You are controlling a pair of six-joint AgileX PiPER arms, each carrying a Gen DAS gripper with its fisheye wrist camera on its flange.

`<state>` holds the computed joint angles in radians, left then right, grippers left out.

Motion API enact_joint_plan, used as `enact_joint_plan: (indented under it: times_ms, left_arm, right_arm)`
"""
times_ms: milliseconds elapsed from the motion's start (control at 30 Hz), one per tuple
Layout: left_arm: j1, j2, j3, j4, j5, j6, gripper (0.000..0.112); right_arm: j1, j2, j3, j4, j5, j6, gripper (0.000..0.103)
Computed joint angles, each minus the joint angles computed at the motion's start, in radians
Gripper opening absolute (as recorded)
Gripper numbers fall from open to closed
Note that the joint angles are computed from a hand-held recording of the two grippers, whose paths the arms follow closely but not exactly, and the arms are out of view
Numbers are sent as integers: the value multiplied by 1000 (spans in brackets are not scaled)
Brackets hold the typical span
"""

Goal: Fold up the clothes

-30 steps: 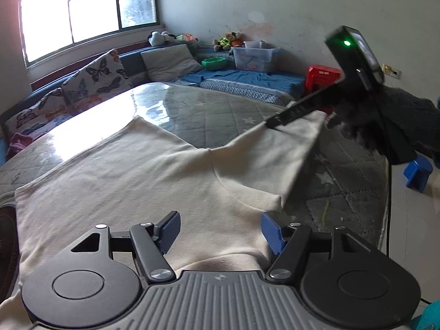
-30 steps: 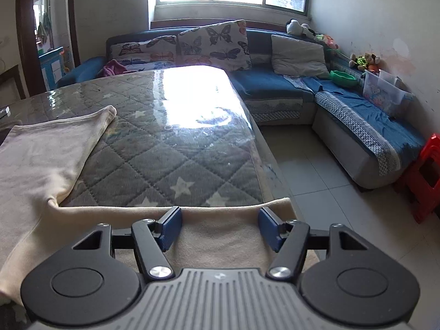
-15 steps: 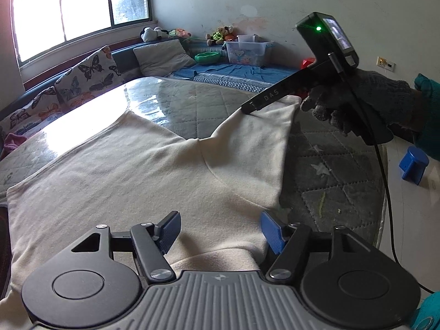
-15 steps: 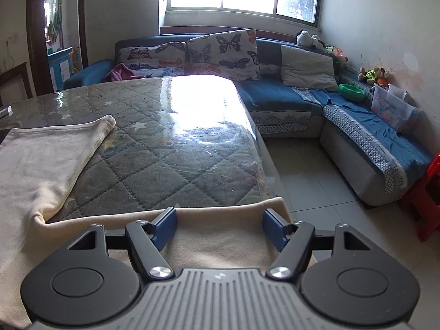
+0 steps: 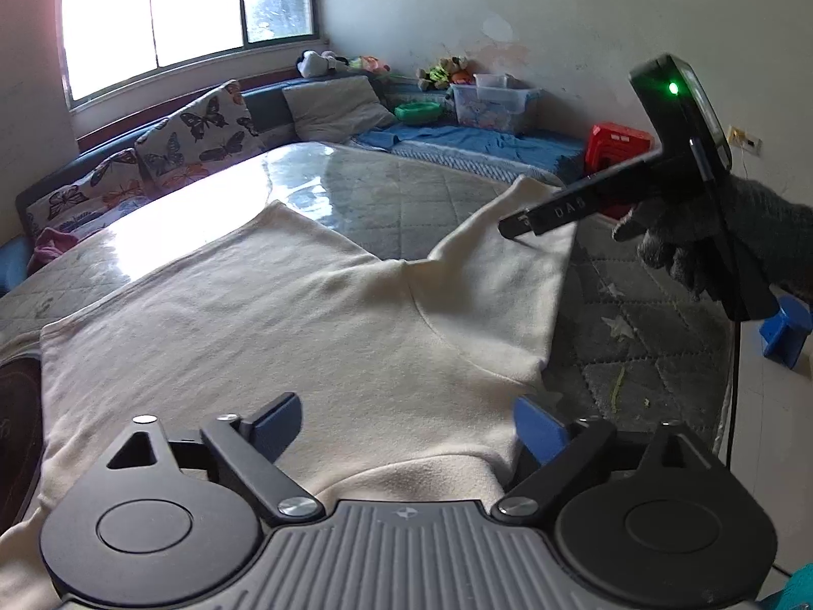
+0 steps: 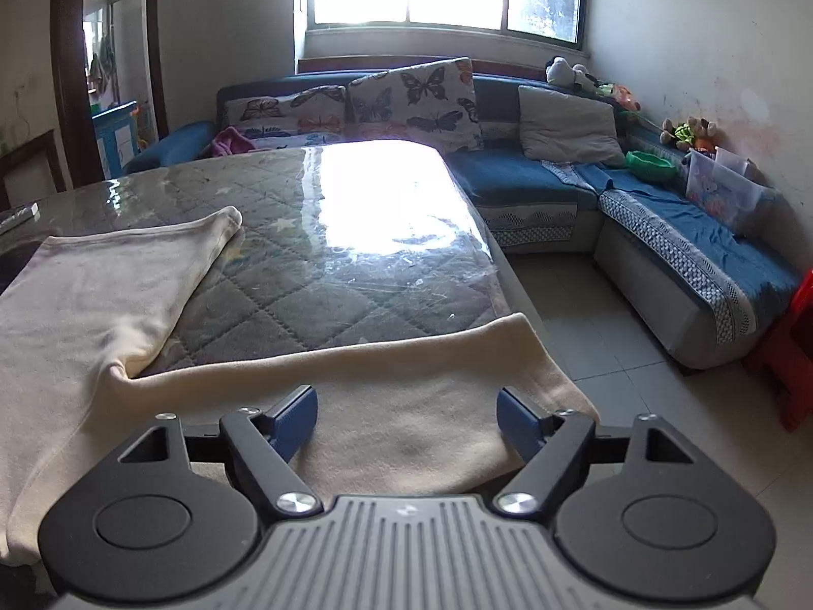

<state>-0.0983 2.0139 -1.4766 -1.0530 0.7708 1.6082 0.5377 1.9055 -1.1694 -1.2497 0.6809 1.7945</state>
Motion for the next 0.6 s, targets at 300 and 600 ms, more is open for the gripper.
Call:
enact_joint_plan:
  times_ms: [300,600]
  left_arm:
    - [92,-34,47,-99,-72,-13,103]
    - [97,-54,97,-44,-248,-89,102]
  right_arm:
    - [31,30,-3,-25,15,22,103]
    - [16,20,17,-37,-22,56,103]
